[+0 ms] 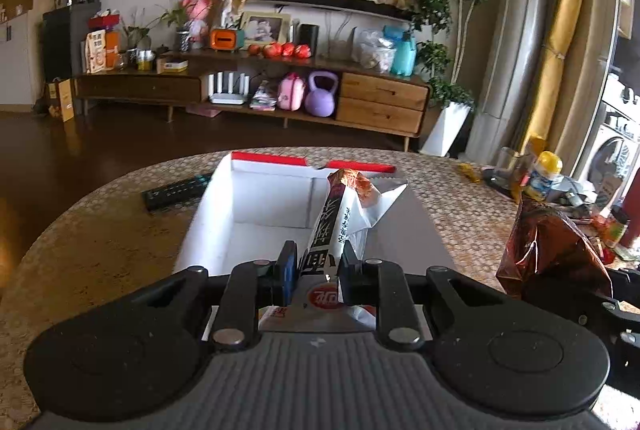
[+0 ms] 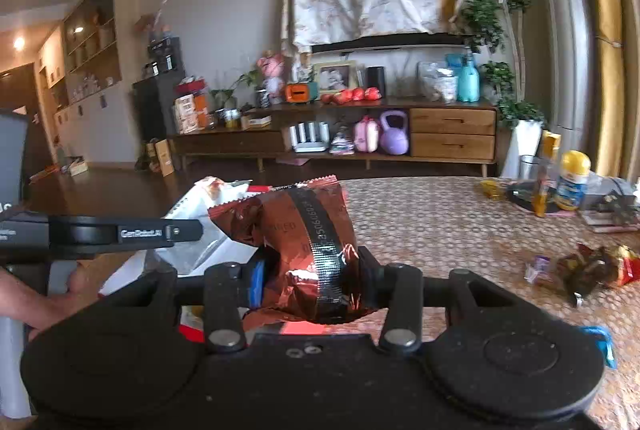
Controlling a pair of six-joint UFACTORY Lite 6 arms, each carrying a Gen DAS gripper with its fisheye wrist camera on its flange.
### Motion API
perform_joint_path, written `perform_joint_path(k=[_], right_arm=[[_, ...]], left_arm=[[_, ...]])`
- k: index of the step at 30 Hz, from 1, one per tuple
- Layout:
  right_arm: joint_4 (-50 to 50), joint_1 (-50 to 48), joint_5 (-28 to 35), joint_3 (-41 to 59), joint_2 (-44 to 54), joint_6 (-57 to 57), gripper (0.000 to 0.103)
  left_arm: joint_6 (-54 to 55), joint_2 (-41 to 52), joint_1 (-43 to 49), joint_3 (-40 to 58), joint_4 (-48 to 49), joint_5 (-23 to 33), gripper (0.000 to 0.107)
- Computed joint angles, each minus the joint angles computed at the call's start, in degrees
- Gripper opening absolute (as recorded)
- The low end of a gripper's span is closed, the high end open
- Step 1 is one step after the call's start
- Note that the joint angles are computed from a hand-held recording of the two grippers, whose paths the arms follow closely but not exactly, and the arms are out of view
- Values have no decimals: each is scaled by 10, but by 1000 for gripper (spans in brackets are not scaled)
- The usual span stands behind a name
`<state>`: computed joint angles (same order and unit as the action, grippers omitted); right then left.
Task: Organize snacks
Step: 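Lift both held snacks and carry them toward the white box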
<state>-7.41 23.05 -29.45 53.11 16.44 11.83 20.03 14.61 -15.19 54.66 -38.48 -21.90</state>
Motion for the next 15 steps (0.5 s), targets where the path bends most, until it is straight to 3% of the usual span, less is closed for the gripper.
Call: perform_joint_path(k=[15], right_arm=[[-13,50,67,153,125,9,43]], left_arm=[[-42,68,56,38,53,27,21]])
